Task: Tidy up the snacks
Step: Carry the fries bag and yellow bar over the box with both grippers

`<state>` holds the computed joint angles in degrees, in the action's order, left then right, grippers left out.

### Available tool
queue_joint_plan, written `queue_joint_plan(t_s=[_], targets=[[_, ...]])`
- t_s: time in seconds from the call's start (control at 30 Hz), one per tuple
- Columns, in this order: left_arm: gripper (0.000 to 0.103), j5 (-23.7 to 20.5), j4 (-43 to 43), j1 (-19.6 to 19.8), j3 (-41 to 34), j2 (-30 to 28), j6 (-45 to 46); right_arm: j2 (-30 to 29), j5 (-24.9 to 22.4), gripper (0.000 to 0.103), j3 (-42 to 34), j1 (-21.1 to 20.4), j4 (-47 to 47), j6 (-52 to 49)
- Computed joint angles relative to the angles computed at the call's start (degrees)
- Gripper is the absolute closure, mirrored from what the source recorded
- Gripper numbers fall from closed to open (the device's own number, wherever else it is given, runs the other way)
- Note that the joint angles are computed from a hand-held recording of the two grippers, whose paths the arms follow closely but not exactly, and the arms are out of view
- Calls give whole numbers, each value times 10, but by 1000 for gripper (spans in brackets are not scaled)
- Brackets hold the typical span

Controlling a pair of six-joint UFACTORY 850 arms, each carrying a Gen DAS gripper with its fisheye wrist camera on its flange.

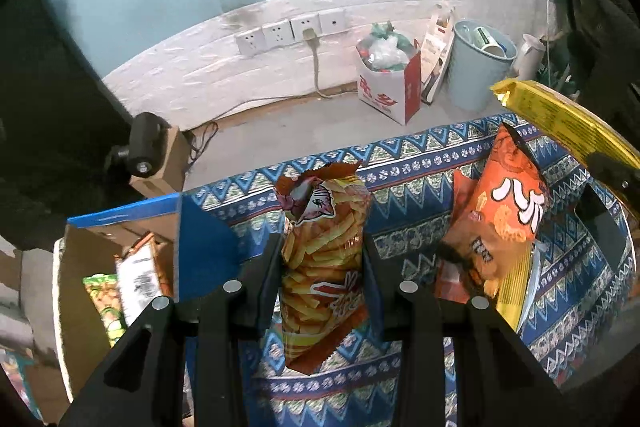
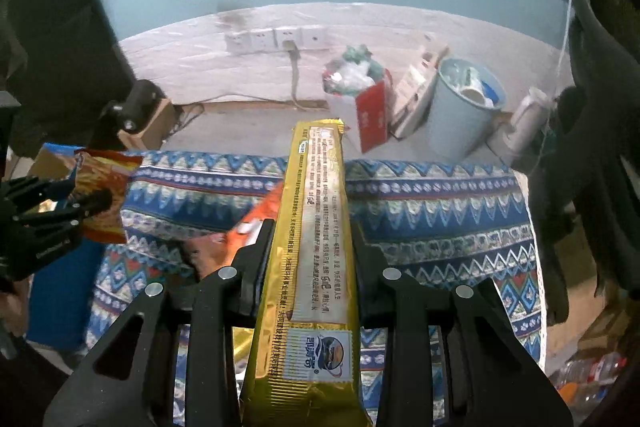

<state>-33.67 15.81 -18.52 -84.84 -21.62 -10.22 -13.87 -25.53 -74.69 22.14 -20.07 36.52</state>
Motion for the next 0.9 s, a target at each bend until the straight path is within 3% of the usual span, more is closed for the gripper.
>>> queue_joint_plan(t_s=[0.47, 0.9], targets=[[65, 10, -21, 52, 63, 72, 27, -22, -6, 72, -61, 60, 29, -54], [65, 14, -48, 118, 96, 106, 48, -95, -32, 72, -173, 113, 72, -118]])
